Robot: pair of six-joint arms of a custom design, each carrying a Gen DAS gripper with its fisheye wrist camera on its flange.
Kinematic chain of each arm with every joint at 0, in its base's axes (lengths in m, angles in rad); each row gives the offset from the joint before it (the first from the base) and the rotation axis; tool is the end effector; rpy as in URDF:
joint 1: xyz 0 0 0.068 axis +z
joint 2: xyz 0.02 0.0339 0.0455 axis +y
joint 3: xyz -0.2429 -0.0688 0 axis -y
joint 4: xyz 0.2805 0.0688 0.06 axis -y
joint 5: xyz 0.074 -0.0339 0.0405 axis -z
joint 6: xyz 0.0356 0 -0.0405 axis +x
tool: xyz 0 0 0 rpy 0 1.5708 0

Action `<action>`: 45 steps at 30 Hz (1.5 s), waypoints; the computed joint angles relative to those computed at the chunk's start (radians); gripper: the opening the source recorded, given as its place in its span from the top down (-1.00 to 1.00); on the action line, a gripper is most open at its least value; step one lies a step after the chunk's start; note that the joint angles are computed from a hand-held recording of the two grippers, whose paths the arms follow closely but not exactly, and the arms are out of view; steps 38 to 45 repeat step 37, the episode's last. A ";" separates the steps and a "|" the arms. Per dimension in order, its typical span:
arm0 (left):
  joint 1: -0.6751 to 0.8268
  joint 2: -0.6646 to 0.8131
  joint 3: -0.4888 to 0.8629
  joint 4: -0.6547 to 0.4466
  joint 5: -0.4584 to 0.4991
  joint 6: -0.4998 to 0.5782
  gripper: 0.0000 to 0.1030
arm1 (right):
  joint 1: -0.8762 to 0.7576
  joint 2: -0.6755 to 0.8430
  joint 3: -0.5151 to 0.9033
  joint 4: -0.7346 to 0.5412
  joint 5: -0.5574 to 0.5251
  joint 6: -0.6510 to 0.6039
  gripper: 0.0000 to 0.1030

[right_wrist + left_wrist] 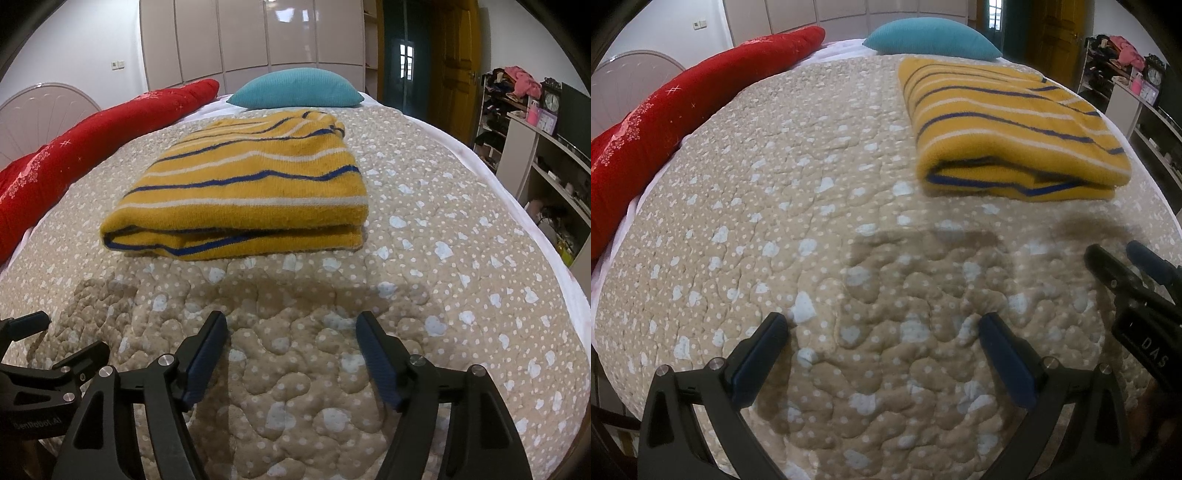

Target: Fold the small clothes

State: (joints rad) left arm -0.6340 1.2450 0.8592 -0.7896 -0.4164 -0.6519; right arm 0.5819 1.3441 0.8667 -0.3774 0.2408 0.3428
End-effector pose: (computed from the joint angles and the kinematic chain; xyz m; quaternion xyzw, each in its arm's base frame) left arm 0.2226 -0.1458 0.1953 -0.0492 0.9589 0.0470 0.2753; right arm 0.2665 0.1651 0.1927 -0.0691 0.9282 0.0545 0.3615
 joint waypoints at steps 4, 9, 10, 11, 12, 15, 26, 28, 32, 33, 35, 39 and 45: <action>0.002 -0.002 -0.002 0.002 0.000 0.003 -1.00 | 0.001 0.000 -0.004 0.005 0.003 -0.004 -0.50; -0.001 -0.002 -0.003 0.003 -0.002 0.000 -1.00 | -0.002 0.003 -0.005 0.011 0.001 -0.007 -0.52; -0.002 -0.003 -0.003 0.002 -0.002 -0.002 -1.00 | 0.000 0.004 -0.004 0.010 0.003 -0.005 -0.52; -0.001 -0.005 -0.005 0.004 -0.001 -0.001 -1.00 | -0.002 0.004 -0.005 0.012 0.002 -0.008 -0.52; -0.001 -0.006 -0.007 0.006 0.000 -0.003 -1.00 | -0.003 0.004 -0.006 0.014 0.002 -0.011 -0.53; 0.008 -0.013 -0.016 0.019 0.008 0.005 -1.00 | -0.001 0.007 -0.007 0.019 0.004 -0.013 -0.54; 0.018 -0.041 -0.050 0.067 0.018 0.017 -1.00 | 0.013 0.027 0.003 0.026 0.020 -0.019 -0.61; 0.023 -0.049 -0.050 0.065 0.029 0.020 -1.00 | 0.018 0.027 0.007 0.019 0.024 -0.012 -0.61; 0.033 -0.086 -0.059 0.060 0.035 0.031 -1.00 | 0.023 0.012 0.019 -0.004 0.017 0.006 -0.61; 0.029 -0.093 -0.059 0.055 0.029 0.034 -1.00 | 0.023 0.009 0.022 -0.008 0.016 0.006 -0.61; 0.022 -0.112 -0.058 0.041 0.011 0.036 -1.00 | 0.032 0.005 0.030 -0.014 0.023 0.004 -0.61; 0.023 -0.137 -0.058 0.032 0.001 0.039 -1.00 | 0.045 0.003 0.038 -0.020 0.033 -0.003 -0.61; 0.023 -0.137 -0.058 0.032 0.001 0.039 -1.00 | 0.045 0.003 0.038 -0.020 0.033 -0.003 -0.61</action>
